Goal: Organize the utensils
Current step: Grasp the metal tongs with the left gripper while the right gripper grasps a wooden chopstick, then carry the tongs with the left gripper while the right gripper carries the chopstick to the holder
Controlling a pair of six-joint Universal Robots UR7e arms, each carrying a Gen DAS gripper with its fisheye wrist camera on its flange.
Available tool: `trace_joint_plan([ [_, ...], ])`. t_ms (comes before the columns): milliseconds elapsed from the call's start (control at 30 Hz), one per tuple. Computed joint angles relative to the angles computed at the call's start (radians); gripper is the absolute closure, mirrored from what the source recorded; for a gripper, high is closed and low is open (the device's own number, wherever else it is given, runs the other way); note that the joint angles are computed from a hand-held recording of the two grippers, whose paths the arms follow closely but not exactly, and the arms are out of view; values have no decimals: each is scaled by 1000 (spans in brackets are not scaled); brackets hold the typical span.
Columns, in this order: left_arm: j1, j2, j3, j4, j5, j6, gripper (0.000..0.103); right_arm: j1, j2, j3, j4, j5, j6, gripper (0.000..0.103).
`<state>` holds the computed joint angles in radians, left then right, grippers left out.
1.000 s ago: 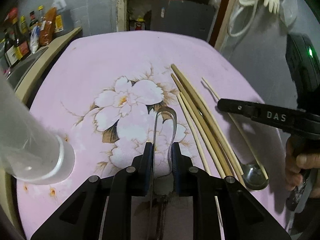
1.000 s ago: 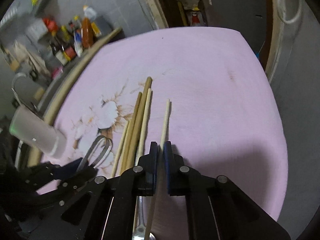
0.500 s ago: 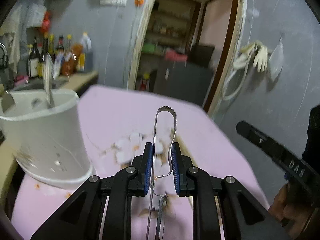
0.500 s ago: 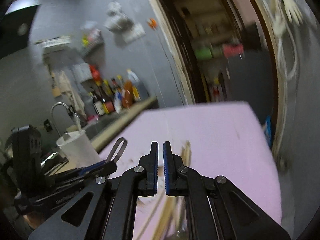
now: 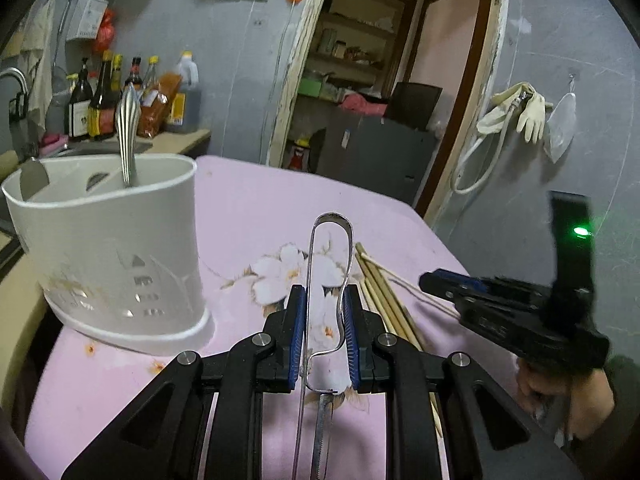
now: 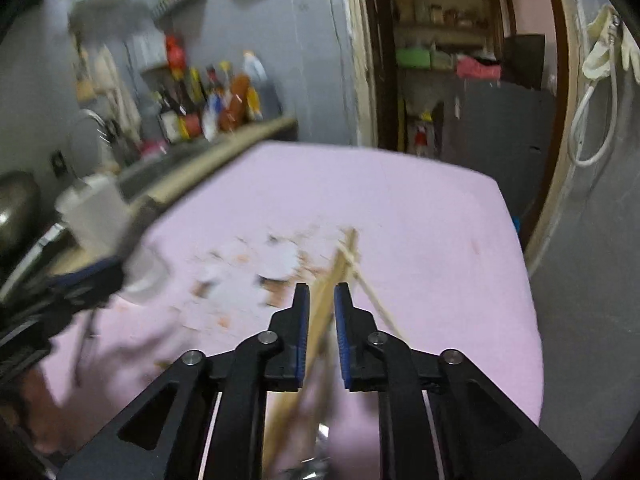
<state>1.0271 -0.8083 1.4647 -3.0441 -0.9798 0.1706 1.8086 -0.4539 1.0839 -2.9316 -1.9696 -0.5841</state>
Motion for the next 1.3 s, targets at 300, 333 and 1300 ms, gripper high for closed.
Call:
trace_joint_plan([
  [300, 27, -2, -24, 66, -38, -62, 88, -8, 130, -262, 241, -161, -108, 82],
  [333, 28, -3, -26, 72, -41, -65, 87, -8, 139, -282, 266, -170, -112, 82],
  [1300, 7, -77, 25, -225, -106, 27, 87, 43, -19, 138, -519, 457, 11, 100],
])
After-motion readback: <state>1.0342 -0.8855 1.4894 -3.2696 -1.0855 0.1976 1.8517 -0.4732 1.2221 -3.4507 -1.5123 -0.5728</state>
